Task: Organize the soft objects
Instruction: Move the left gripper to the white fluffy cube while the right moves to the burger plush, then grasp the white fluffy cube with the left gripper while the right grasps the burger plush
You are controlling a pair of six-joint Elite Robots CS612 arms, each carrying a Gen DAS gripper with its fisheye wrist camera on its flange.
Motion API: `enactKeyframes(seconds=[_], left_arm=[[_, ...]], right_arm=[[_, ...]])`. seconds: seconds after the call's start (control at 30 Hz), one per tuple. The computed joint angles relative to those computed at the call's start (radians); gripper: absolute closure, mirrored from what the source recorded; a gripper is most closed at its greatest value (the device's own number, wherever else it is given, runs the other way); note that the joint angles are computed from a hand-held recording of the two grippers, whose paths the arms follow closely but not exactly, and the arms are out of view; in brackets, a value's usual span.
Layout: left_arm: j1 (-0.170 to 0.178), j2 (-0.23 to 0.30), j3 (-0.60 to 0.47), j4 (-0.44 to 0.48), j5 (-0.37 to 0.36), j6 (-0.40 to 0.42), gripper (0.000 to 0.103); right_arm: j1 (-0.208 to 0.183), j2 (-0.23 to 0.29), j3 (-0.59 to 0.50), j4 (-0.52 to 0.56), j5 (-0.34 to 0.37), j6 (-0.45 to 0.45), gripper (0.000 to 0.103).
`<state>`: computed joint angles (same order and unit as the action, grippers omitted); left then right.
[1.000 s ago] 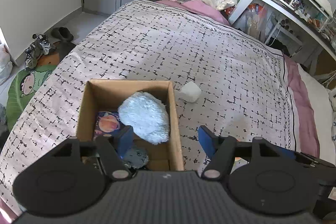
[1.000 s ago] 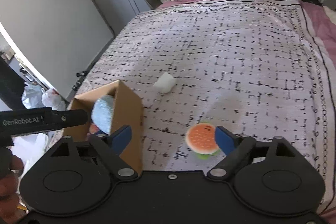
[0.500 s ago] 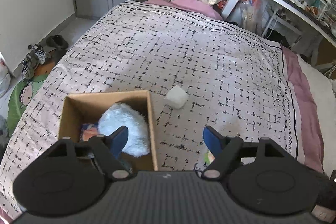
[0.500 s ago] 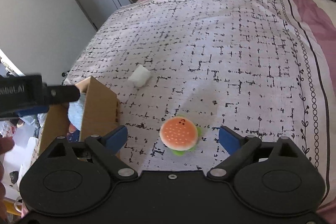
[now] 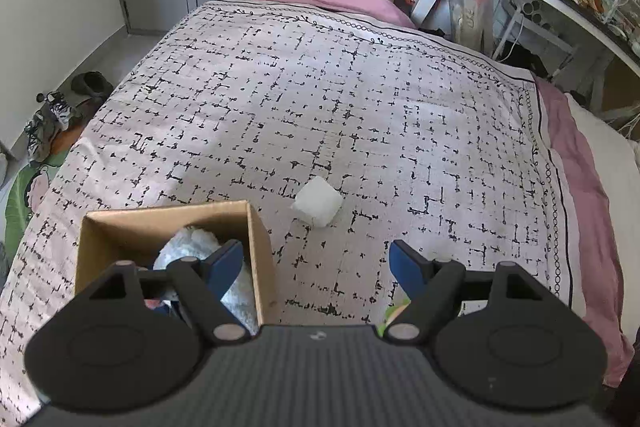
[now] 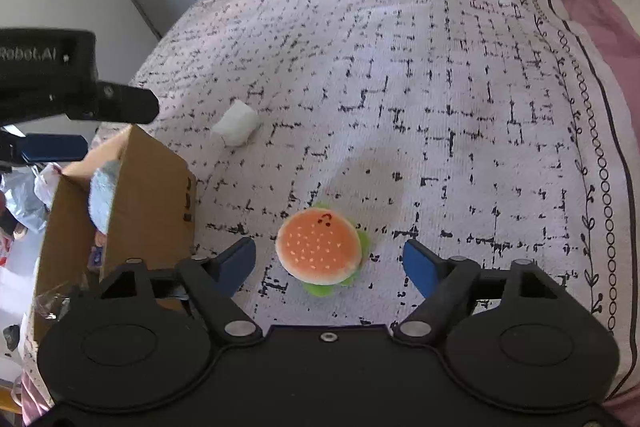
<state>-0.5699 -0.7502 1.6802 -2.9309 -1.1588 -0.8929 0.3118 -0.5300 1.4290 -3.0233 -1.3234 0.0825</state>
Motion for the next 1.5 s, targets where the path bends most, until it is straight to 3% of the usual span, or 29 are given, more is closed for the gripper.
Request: enactKeyframes(seconds=[0.3,0.47,0.63,0.8,0.93,1.0,1.37,1.5], left_arm=[[0.019,0.031,-0.015,-0.025,-0.038,0.002,0.024],[0.033,0.046,-0.025,-0.042,-0.064,0.017,0.024],[0.045,0.062,-0.053,-0.024,-0.076,0.049,0.024],[0.055,0.072,-0.084,0.006,-0.067,0.078,0.024],[0.051,0.071,-0.111,0.058,-0.024,0.149,0.024],[0.047,0.072,-0.116,0.029,0.004,0.223,0.024],[0.072,0.146,-0.244,0.18,-0.104,0.295,0.025],[0.072,0.18,-0.29,0.243,-0.104,0.313,0.027]], right_arm=[[0.015,0.035,-0.051,0.062,-0.021,-0.025,0.034],[0.028,0.049,-0.07,0.069,-0.035,-0.094,0.052],[0.035,0.058,-0.078,0.015,-0.095,-0.087,0.06],[0.026,0.065,-0.097,0.007,-0.111,-0.021,0.06],[0.021,0.067,-0.107,0.0,-0.106,0.001,0.06],[0.018,0.07,-0.115,0.007,-0.098,0.019,0.06],[0.002,0.098,-0.165,0.038,-0.072,0.077,0.06],[0.002,0.106,-0.177,0.037,-0.078,0.07,0.06]])
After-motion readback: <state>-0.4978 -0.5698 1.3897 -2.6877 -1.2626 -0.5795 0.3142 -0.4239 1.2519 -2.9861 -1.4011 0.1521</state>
